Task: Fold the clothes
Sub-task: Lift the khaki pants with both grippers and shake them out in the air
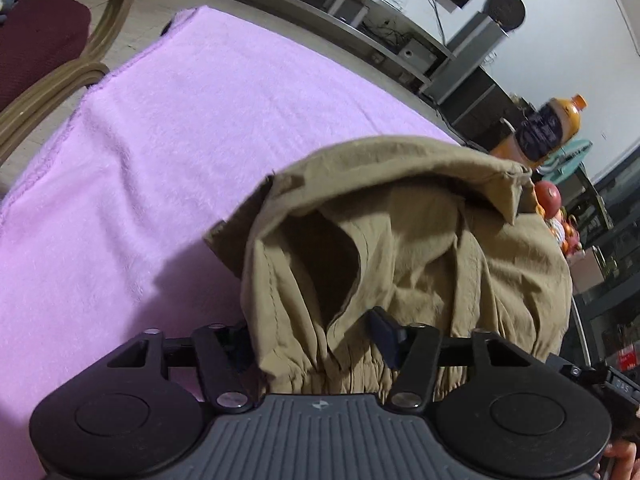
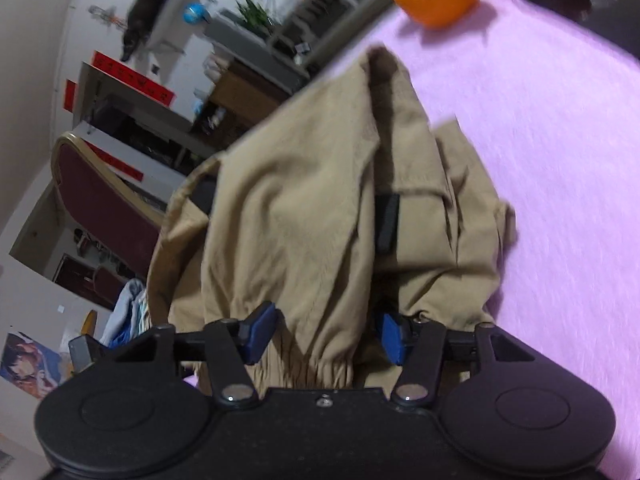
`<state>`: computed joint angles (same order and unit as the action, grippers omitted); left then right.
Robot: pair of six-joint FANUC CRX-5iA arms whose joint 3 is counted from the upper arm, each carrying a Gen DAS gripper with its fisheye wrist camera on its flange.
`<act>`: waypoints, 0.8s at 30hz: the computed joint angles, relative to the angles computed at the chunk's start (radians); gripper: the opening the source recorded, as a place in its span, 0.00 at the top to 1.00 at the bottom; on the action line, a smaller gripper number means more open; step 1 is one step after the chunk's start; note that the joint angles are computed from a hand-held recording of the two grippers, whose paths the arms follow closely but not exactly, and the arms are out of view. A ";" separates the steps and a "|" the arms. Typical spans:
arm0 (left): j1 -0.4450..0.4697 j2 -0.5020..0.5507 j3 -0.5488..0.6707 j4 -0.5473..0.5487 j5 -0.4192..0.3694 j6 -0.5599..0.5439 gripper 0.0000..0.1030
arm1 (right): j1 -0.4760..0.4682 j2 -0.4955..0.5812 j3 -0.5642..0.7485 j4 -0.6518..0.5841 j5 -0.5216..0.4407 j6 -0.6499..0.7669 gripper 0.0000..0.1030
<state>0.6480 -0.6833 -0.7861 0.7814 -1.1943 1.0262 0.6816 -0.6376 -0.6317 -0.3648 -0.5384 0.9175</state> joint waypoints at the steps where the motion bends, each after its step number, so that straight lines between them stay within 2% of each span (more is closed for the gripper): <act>1: 0.010 -0.004 0.000 0.010 -0.018 -0.004 0.79 | -0.010 -0.005 0.009 -0.025 -0.016 0.027 0.55; 3: 0.029 -0.018 0.004 0.021 -0.049 -0.011 0.87 | -0.079 0.013 0.072 -0.148 -0.120 0.158 0.63; 6: 0.055 -0.044 0.008 0.031 -0.085 -0.015 0.92 | -0.228 0.074 0.174 -0.376 -0.333 0.377 0.61; 8: 0.065 -0.045 0.007 0.047 -0.103 -0.015 0.93 | -0.275 0.112 0.205 -0.446 -0.413 0.448 0.60; 9: 0.055 -0.035 0.015 0.034 -0.095 0.001 0.90 | -0.264 0.123 0.207 -0.436 -0.411 0.444 0.58; 11: 0.037 -0.012 0.028 0.007 -0.087 0.032 0.77 | -0.254 0.146 0.210 -0.435 -0.413 0.443 0.51; 12: 0.034 -0.002 0.029 -0.002 -0.093 0.041 0.66 | -0.270 0.160 0.212 -0.468 -0.425 0.456 0.48; 13: 0.032 0.008 0.030 -0.010 -0.099 0.051 0.61 | -0.280 0.167 0.211 -0.493 -0.427 0.466 0.47; 17: 0.010 0.027 0.027 -0.006 -0.080 0.043 0.58 | -0.309 0.158 0.186 -0.567 -0.398 0.501 0.45; 18: 0.012 0.028 0.023 0.002 -0.083 0.041 0.59 | -0.339 0.155 0.178 -0.609 -0.406 0.523 0.45; 19: 0.018 0.028 0.018 0.012 -0.088 0.038 0.66 | -0.370 0.151 0.169 -0.651 -0.416 0.544 0.51; 20: 0.029 0.019 0.013 0.023 -0.095 0.043 0.76 | -0.396 0.147 0.163 -0.685 -0.429 0.565 0.56; 21: 0.054 0.011 0.002 0.063 -0.118 0.037 0.97 | -0.423 0.138 0.163 -0.720 -0.450 0.600 0.64; 24: 0.136 -0.010 -0.042 0.220 -0.209 -0.005 0.95 | -0.578 0.111 0.159 -0.915 -0.564 0.775 0.66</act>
<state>0.7845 -0.6930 -0.8279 1.0018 -1.4033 1.0213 0.1037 -0.5266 -0.4723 -1.2794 -1.1023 1.6928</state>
